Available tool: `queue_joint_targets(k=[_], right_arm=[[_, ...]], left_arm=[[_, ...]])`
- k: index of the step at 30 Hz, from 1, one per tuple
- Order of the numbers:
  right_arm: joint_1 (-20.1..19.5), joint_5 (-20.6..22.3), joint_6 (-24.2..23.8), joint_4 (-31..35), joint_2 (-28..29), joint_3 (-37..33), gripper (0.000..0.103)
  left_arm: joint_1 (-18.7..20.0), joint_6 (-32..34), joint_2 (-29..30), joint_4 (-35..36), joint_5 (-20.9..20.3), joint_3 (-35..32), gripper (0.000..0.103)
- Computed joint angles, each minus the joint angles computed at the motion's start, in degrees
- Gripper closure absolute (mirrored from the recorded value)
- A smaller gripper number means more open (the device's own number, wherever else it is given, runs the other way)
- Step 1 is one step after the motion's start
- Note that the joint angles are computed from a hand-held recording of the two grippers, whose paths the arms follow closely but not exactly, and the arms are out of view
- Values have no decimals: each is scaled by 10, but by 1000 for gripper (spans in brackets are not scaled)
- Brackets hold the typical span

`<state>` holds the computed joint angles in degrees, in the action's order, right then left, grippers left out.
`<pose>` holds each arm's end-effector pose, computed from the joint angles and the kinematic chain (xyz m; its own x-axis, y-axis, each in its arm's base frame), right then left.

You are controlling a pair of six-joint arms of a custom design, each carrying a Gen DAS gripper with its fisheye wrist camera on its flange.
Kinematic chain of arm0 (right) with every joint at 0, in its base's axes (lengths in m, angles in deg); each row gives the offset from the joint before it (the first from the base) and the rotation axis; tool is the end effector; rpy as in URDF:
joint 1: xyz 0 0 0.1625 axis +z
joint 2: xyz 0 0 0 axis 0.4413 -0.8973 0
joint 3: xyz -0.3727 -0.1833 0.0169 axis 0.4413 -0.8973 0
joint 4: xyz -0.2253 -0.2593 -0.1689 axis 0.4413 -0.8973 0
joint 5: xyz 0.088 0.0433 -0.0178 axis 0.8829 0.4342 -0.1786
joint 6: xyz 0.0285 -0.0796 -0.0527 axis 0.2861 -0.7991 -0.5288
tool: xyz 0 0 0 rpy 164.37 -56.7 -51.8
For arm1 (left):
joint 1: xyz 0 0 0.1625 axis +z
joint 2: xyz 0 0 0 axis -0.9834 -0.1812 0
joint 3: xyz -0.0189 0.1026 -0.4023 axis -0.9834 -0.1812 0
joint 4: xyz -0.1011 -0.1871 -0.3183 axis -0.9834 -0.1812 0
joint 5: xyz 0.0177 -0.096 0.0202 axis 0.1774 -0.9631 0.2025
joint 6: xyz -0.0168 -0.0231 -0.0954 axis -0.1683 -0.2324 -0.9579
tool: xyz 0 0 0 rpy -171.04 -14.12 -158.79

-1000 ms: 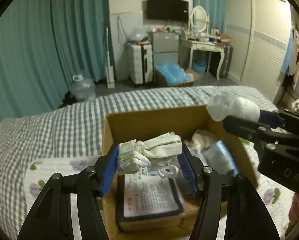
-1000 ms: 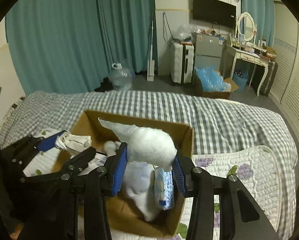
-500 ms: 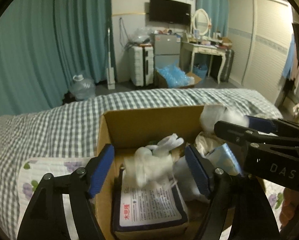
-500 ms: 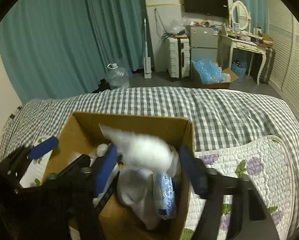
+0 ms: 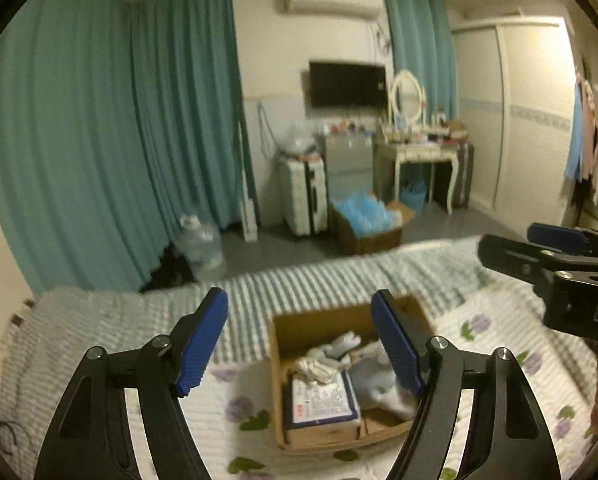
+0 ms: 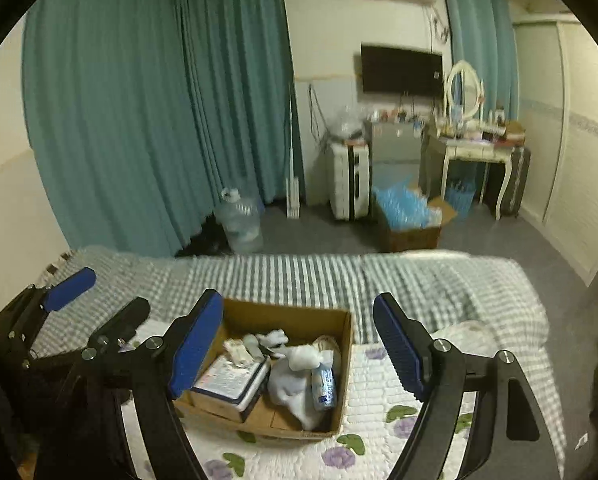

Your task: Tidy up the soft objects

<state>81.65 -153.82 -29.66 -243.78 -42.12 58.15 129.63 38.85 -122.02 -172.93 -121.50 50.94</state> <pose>0.2857 -0.6218 0.2433 -0.7658 -0.0929 0.6363 -0.5824 0.5199 -0.6250 -0.2585 -0.6291 0.2413 -0.6371 0.2046 -0.7431 0.7425 0.4217 -0.5205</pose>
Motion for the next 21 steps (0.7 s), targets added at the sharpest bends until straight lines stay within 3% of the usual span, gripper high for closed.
queue_joint_targets(k=[1, 3, 6, 12, 17, 21], right_arm=[[13, -4, -1, -15, -16, 19, 21], [38, -16, -7, -34, -38, 45, 21], [72, -38, -13, -61, -64, 79, 16], [126, -42, -26, -111, -118, 158, 0], [156, -52, -47, -174, -134, 205, 0], [154, -46, -40, -206, -136, 238, 0]], left_arm=[[-11, 5, -14, -10, 6, 12, 16], [-41, 27, -37, -53, 36, 40, 3], [-85, 90, -66, -152, 61, 86, 1], [-132, 42, -150, -136, 80, 162, 0], [-153, 28, -195, -148, 84, 213, 0], [-153, 5, -213, -136, 76, 241, 0]])
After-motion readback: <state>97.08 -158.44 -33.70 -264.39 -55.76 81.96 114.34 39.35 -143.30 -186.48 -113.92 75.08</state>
